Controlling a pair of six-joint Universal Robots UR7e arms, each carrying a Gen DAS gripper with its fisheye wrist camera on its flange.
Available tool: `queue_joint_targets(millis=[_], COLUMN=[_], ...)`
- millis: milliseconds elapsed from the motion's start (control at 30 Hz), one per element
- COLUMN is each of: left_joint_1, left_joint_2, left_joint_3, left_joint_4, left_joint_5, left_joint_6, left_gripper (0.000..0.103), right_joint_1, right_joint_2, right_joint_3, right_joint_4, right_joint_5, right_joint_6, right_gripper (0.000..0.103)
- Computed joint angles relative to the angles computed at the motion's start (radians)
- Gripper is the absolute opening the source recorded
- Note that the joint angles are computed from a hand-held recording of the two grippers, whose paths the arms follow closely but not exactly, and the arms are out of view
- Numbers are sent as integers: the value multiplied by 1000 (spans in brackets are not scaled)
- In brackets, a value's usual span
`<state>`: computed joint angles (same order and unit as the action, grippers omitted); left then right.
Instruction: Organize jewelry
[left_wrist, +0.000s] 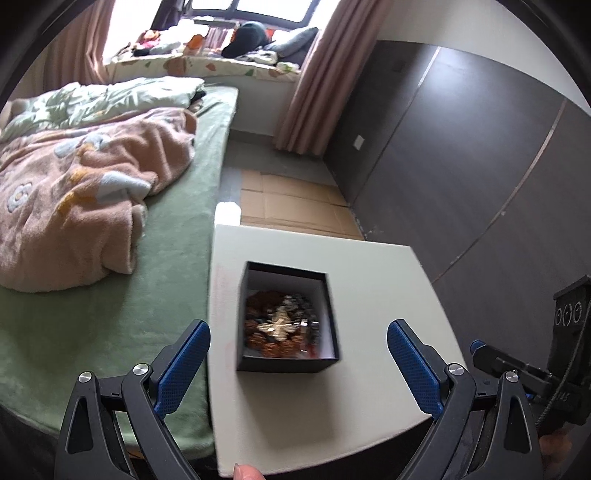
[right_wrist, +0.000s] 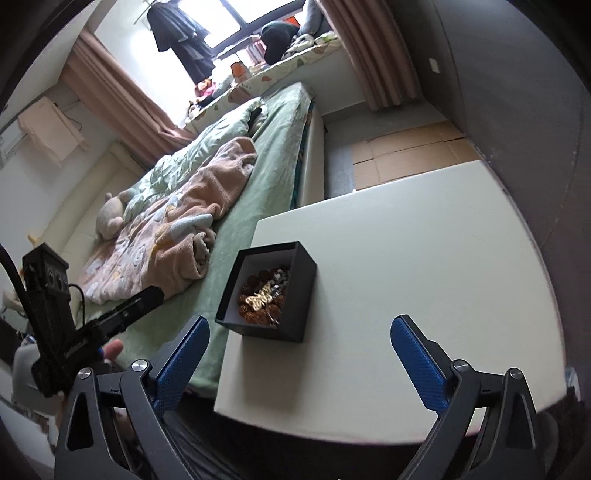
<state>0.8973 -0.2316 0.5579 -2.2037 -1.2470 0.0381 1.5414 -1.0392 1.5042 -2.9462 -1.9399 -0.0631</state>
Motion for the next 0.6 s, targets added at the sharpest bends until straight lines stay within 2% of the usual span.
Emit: queue_joint_targets(millis=[67,133,433,600], left_joint_1=[-15,-27,-71,-98], left_joint_2=[-37,-67,-159,-216], left_joint_3=[80,142,302,403], left_joint_4=[-65,-118,-220,-278], left_joint_5=[9,5,-12,32], left_joint_6=[3,6,13,43], left_gripper=[103,103,103,103], right_joint_1=[-1,2,22,34], right_joint_2=[-32,-53,-139,-174], right_joint_3=[46,76,201,257], right_joint_4=[-34,-65,-172,-212], right_joint_5=[-4,-11,-38,-47], right_joint_6=[-6,-21,-52,-57], right_gripper=[102,103,103,103])
